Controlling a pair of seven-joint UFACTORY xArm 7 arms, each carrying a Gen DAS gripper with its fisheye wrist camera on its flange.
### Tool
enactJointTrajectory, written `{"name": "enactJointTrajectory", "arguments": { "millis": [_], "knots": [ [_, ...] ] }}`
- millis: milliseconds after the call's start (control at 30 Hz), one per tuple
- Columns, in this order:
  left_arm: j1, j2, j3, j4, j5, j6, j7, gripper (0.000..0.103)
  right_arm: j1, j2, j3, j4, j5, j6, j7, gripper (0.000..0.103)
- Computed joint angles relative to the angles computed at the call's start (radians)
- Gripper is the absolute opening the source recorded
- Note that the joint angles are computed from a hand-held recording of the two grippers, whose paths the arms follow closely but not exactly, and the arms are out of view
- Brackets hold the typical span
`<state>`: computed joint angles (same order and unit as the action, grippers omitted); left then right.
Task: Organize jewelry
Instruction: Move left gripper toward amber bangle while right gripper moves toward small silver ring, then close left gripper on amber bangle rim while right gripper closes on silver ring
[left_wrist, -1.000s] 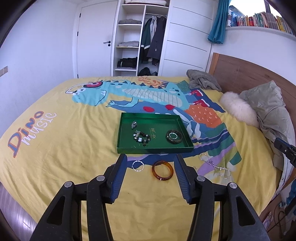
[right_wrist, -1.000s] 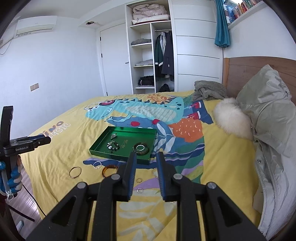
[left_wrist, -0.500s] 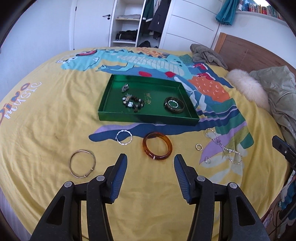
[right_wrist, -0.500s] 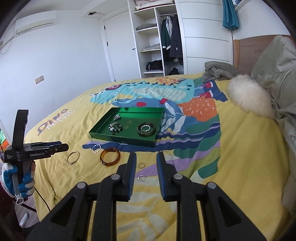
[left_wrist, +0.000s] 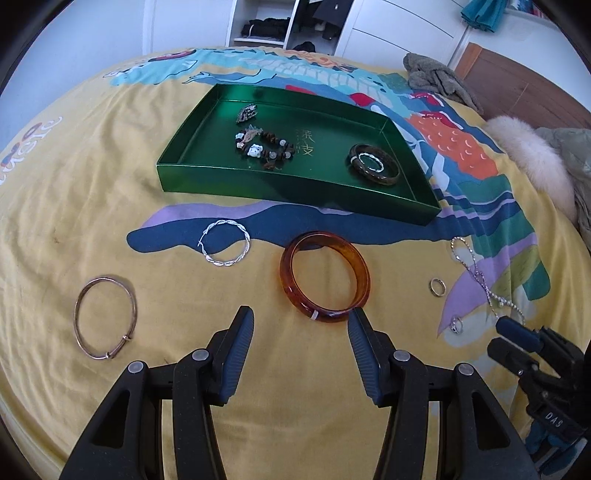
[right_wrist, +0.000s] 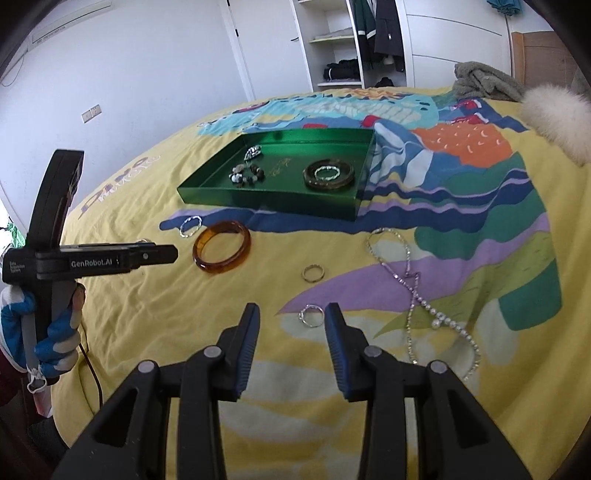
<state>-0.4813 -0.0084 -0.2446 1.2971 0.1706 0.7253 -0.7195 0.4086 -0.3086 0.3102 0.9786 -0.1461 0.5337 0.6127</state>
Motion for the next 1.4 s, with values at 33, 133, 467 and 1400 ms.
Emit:
{"name": "enactJointTrajectory", "arguments": {
  "millis": [33,133,467,1400],
  "knots": [
    [0.001,0.016,0.001,0.010,0.000,0.001,-0.003,0.052,0.002,0.014,-0.003,-0.001,0.004,-0.006,-0.005,0.035],
    [-0.001,0.053,0.007,0.035,0.000,0.008,-0.010,0.052,0.005,0.052,-0.013,-0.003,0.013,-0.024,-0.016,0.035],
    [-0.032,0.146,0.029,0.112,0.021,0.032,-0.030,0.049,0.017,0.126,-0.039,0.009,0.026,-0.040,-0.034,0.035],
    [-0.058,0.041,0.007,0.063,0.167,0.087,-0.096,0.009,0.025,0.019,0.038,-0.006,-0.079,0.035,0.136,0.019]
  ]
}}
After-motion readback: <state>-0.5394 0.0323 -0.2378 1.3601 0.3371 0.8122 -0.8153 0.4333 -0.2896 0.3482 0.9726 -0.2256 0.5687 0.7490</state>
